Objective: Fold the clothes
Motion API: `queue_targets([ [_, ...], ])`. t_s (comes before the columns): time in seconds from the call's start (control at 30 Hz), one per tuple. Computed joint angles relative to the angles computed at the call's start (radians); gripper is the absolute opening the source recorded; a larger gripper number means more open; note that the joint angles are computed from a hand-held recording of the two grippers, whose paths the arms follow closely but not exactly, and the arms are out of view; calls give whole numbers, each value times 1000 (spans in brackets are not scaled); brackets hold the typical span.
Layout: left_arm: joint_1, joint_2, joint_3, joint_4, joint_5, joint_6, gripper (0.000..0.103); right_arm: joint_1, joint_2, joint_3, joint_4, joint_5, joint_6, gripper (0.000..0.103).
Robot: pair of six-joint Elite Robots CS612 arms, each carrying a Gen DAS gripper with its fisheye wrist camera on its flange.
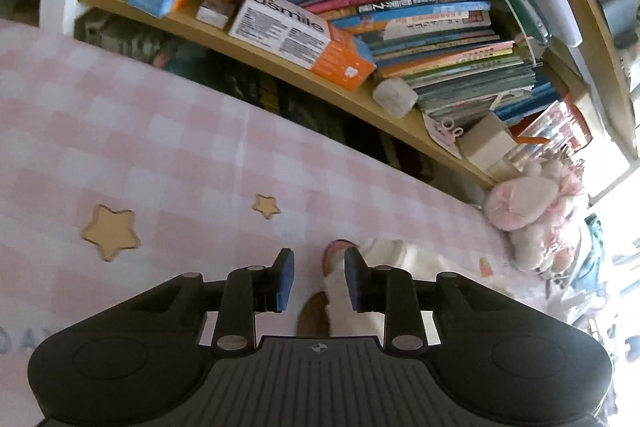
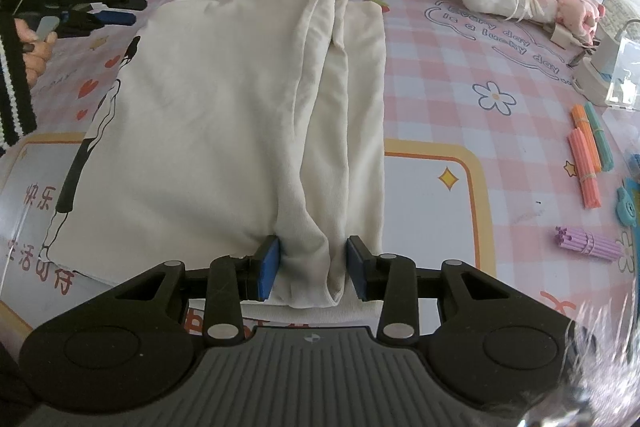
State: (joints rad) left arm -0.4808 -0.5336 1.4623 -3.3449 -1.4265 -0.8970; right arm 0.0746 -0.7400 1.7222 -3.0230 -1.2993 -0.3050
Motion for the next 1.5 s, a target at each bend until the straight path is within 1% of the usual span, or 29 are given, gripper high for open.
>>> queue_targets([
  [0.07,2,10,-19,4,-24,1,27,0,0,1,-3,0,2,36],
  [0.2,5,28,-57,44,-74,18,27,1,1,2,-9,0,7,36],
  [0.27,5,34,-64,29,-82,35,27,1,1,3,-11,1,9,36],
  [0.33,4,41,-68,4,-91,71,21,1,1,3,-12,1,10,36],
  [0.37,3,43,-69,-13,-93,117,7,1,1,3,-12,1,10,36],
  [0.4,2,44,-71,-21,-89,159,7,1,2,3,-12,1,10,36],
  [0.47,-4,40,-79,0,-43,218,5,1,2,2,-12,1,11,36],
  [0.53,-7,40,-94,27,21,217,3,1,2,1,-11,1,11,37],
  [0.6,-4,47,-113,37,54,195,4,3,2,1,-9,-4,12,37],
  [0.73,5,57,-143,78,35,193,5,3,1,1,-7,-6,15,37],
  [0.77,5,56,-141,78,43,183,6,4,1,1,-6,-6,15,38],
  [0.83,0,50,-125,64,96,134,12,4,0,2,-6,-6,14,38],
  [0.87,0,46,-117,60,119,102,24,4,0,2,-6,-6,13,37],
  [0.9,4,40,-109,58,119,64,31,4,0,2,-5,-5,11,38],
  [0.93,7,34,-96,44,111,36,31,4,0,2,-4,-5,10,38],
  [1.0,11,26,-68,-19,73,24,31,4,0,1,-2,-4,7,38],
  [1.03,12,24,-53,-56,42,38,31,3,0,1,-1,-3,5,38],
  [1.07,10,19,-41,-70,15,55,31,3,1,0,0,-2,3,38],
  [1.13,5,6,-23,-37,-33,83,31,2,1,-1,2,0,-1,38],
  [1.17,0,1,-16,-13,-43,88,31,2,1,-2,4,1,-4,38],
  [1.23,-7,-2,-8,26,-58,73,33,2,1,-2,5,1,-5,38],
  [1.27,-9,-2,-6,43,-63,59,44,2,1,-1,3,3,-6,38],
  [1.3,-12,-2,-5,53,-61,35,60,1,2,0,-1,4,-6,38],
  [1.37,-19,2,-5,46,-40,3,74,0,2,3,-9,8,-6,38],
  [1.43,-25,5,-12,43,-14,-6,72,-1,3,4,-14,11,-8,38],
  [1.47,-26,8,-17,45,-5,-9,63,-1,3,5,-16,13,-10,38],
  [1.5,-26,12,-21,40,-4,-19,27,-1,3,6,-18,14,-12,38],
])
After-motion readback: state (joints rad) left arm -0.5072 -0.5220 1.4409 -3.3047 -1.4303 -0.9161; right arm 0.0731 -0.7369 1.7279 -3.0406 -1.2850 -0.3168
